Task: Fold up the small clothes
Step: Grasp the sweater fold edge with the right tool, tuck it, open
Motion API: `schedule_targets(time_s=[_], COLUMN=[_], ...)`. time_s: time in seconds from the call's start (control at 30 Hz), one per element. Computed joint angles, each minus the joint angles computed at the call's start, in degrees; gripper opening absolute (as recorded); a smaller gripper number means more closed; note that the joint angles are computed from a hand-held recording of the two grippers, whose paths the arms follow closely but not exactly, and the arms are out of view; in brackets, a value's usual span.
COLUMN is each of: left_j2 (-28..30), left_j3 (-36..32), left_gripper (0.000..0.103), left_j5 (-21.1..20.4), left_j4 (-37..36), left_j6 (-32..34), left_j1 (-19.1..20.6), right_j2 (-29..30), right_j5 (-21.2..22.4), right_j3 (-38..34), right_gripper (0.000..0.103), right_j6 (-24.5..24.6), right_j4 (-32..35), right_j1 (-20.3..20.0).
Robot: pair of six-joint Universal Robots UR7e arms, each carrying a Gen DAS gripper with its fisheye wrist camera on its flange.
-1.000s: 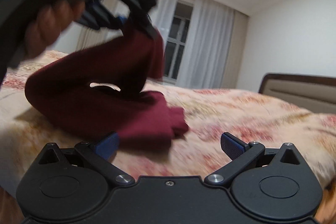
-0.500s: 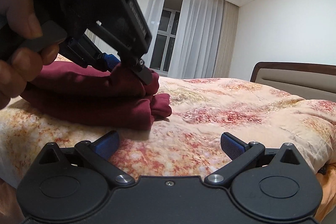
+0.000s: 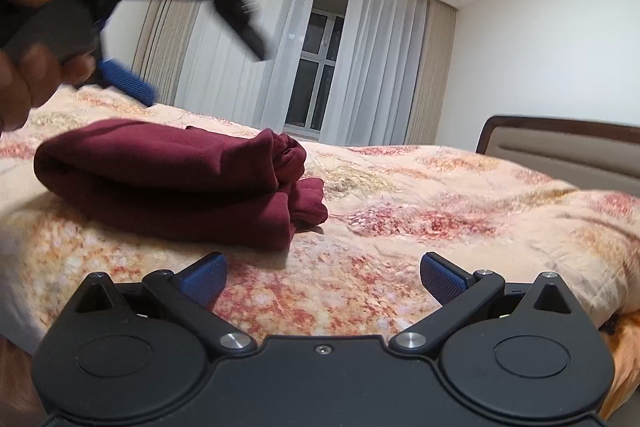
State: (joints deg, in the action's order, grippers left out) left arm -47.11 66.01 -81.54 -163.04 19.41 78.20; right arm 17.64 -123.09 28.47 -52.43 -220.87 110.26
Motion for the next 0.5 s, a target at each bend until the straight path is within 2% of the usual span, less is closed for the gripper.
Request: schedule_targets(time_s=[0.17,0.27,0.37,0.5], left_j2=[1.2,1.3,1.4,0.9], left_j3=[-1.9,-2.7,-3.3,-1.8], left_gripper=[0.103,0.103,0.103,0.102], left_j5=[7.8,10.6,11.7,10.0], left_j4=[-5.5,-5.9,-3.0,-3.4], left_j6=[-2.7,-5.6,-8.8,-8.8], left_j1=[1.1,2.3,3.6,4.7], right_j2=[-3.1,-6.4,-9.3,-10.0], right_j5=[1.6,5.0,10.1,15.3], right_j3=[4.8,9.2,11.4,7.0], right_gripper=[0.103,0.103,0.103,0.102], right_j6=[6.5,13.9,22.5,32.6], right_j4=[-0.4,0.3,4.5,14.5], right_j1=[0.1,-0.2,-1.1,-2.3])
